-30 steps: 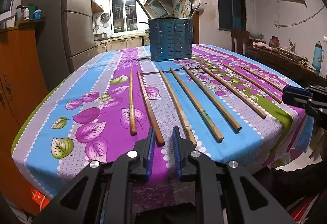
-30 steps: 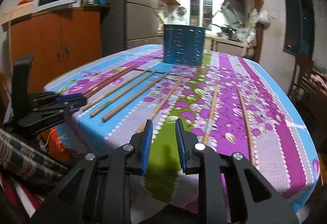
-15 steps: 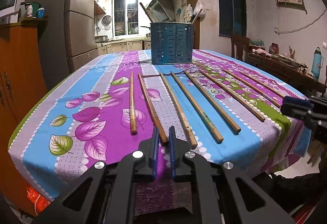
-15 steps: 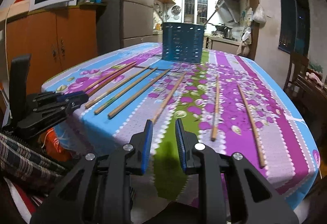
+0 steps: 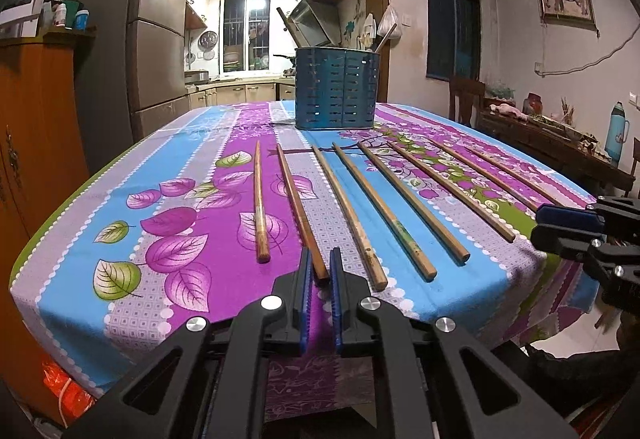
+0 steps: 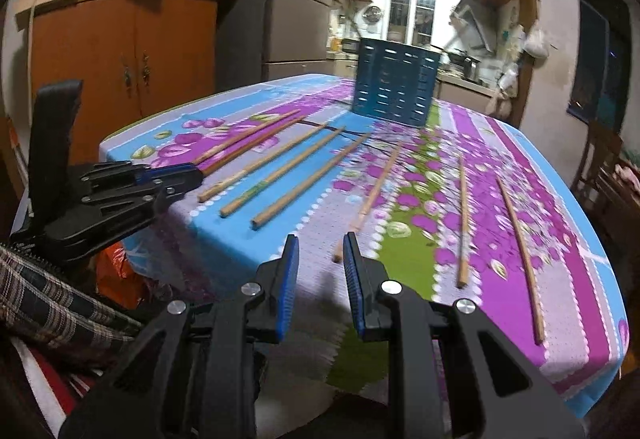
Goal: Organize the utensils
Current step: 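Close the left tool on another chopstick while the right tool grasps one too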
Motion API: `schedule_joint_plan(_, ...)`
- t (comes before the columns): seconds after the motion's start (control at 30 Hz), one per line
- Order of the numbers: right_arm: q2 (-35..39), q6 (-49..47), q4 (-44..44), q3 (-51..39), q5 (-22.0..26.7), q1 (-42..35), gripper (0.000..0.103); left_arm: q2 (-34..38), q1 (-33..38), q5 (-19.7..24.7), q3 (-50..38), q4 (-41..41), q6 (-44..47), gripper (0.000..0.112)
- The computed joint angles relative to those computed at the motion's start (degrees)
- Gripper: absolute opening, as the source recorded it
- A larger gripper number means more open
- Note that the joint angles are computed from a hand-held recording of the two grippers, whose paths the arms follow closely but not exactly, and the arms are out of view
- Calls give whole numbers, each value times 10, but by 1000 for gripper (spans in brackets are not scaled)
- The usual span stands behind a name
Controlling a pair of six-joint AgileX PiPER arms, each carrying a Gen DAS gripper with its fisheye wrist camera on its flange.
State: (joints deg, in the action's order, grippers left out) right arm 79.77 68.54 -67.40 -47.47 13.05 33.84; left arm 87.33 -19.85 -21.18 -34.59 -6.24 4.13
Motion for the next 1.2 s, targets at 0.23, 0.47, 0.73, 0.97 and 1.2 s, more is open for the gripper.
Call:
schedule_joint_plan(0.23, 44, 49, -56, -39, 20, 37, 22, -3, 11, -10, 8, 47, -48, 10)
schedule_joint_plan(0.47, 106, 102, -73, -94, 90, 83, 21, 1, 16, -29, 16, 61, -66, 9)
schedule_joint_plan(0.73, 145, 182, -71, -126, 191, 125, 19, 3, 32, -32, 13, 121, -101, 9)
schedule_joint_plan(0.97, 154, 197, -55, -137, 197, 122, 15, 6, 42, -39, 13, 160, -135, 9)
schedule_joint_plan(1.2, 148, 252, -58, -131, 194, 110, 6, 8, 54, -35, 7, 205, -167, 9)
